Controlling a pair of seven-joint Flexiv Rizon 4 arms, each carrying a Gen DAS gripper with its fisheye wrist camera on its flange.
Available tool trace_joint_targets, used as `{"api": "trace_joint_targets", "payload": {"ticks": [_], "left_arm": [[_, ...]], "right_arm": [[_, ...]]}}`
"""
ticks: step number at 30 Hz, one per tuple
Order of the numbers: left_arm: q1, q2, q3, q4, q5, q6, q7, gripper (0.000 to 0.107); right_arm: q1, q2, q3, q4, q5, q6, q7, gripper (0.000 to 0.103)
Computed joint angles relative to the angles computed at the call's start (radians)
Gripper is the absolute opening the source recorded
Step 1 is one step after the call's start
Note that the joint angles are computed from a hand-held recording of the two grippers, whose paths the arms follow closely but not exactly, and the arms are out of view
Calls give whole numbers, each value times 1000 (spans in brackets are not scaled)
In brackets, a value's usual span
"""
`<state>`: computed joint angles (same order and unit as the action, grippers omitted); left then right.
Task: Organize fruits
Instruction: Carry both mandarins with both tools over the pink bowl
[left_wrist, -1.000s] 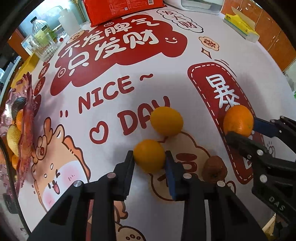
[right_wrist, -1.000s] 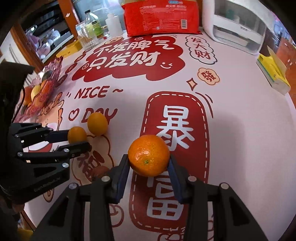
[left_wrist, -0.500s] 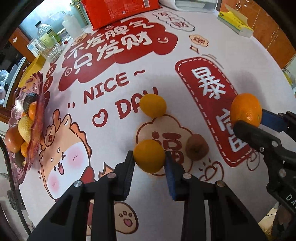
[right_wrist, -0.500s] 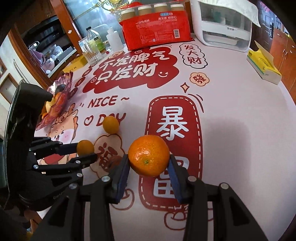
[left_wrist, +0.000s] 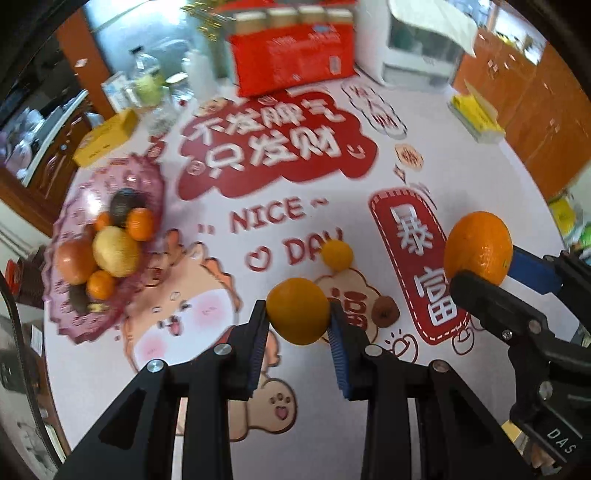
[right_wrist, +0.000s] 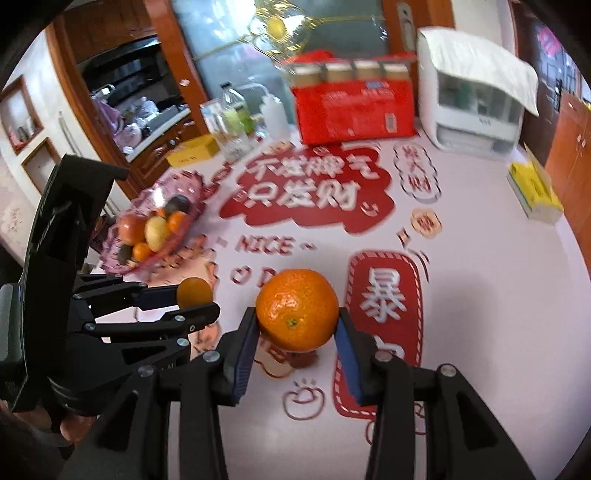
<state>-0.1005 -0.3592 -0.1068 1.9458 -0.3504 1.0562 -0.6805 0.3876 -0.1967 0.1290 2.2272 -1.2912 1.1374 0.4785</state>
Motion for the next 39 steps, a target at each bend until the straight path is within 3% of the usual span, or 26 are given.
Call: {"api": "trace_joint_targets", "payload": {"ticks": [10, 20, 27, 33, 39], "left_arm": [[76, 38, 23, -94, -97, -42, -10, 30], [149, -27, 35, -228, -146, 18, -20, 30], [186, -130, 59, -350, -99, 79, -95, 31], [212, -243, 82, -471, -24, -9, -182, 31], [227, -346, 87, -558, 27, -94, -232, 31]], "right_arm": [[37, -10, -1, -170, 40, -50, -164, 41], [95, -131, -52, -422, 56, -72, -322, 41], [146, -284, -95, -619, 228, -59, -536, 41], [158, -445, -76, -790, 456, -69, -767, 41], [160, -595, -28, -956, 670, -152, -966, 41]]}}
